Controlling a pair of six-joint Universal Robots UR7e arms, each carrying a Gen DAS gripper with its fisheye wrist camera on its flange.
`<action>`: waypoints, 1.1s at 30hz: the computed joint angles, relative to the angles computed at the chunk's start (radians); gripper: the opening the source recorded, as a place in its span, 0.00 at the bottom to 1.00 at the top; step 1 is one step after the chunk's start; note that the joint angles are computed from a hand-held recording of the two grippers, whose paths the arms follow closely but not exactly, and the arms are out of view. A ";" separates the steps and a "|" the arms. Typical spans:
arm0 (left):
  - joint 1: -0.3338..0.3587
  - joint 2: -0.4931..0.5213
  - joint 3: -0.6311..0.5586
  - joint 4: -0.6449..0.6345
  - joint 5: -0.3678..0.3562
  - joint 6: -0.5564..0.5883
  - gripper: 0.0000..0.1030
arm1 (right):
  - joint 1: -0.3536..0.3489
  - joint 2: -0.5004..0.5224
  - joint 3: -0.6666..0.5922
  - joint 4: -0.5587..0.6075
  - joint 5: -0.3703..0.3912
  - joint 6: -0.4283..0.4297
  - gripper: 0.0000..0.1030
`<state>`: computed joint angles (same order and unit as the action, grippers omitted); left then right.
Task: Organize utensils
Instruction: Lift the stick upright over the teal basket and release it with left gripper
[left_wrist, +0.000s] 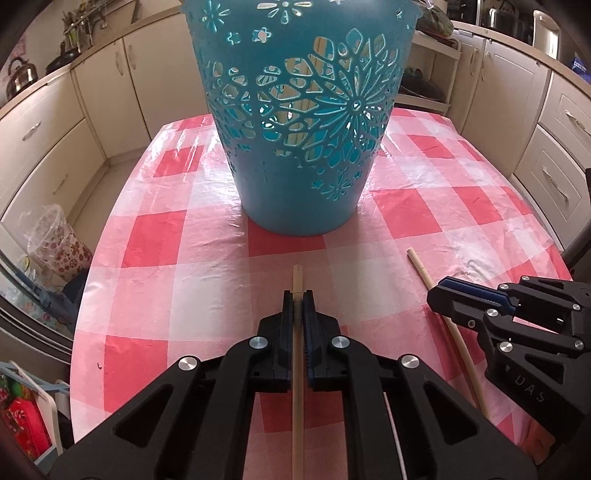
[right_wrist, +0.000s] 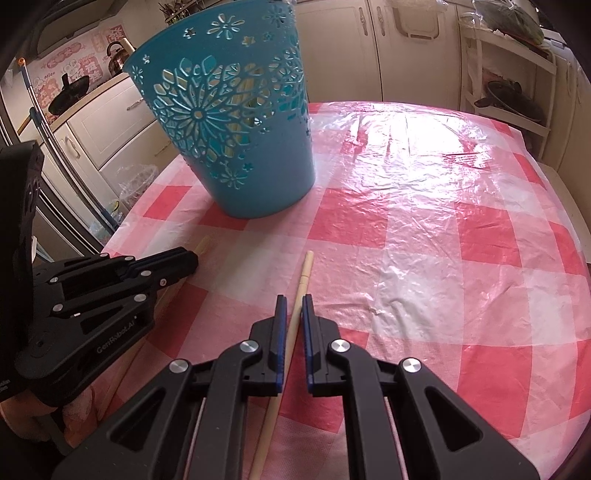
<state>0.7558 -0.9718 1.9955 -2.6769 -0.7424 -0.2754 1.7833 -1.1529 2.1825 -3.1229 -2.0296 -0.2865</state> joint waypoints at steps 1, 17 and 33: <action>-0.003 -0.004 0.004 -0.004 0.000 0.001 0.05 | 0.001 0.000 0.000 0.000 -0.001 0.001 0.09; -0.073 -0.194 0.064 -0.198 -0.200 0.060 0.05 | 0.011 0.017 -0.001 -0.013 -0.002 -0.014 0.16; -0.088 -0.058 -0.303 -0.402 -0.166 0.314 0.05 | -0.006 0.000 0.002 0.004 0.041 -0.001 0.19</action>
<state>0.6681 -1.0299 1.6926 -3.0785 -0.9088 0.0383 1.7774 -1.1526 2.1841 -3.1188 -1.9887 -0.2871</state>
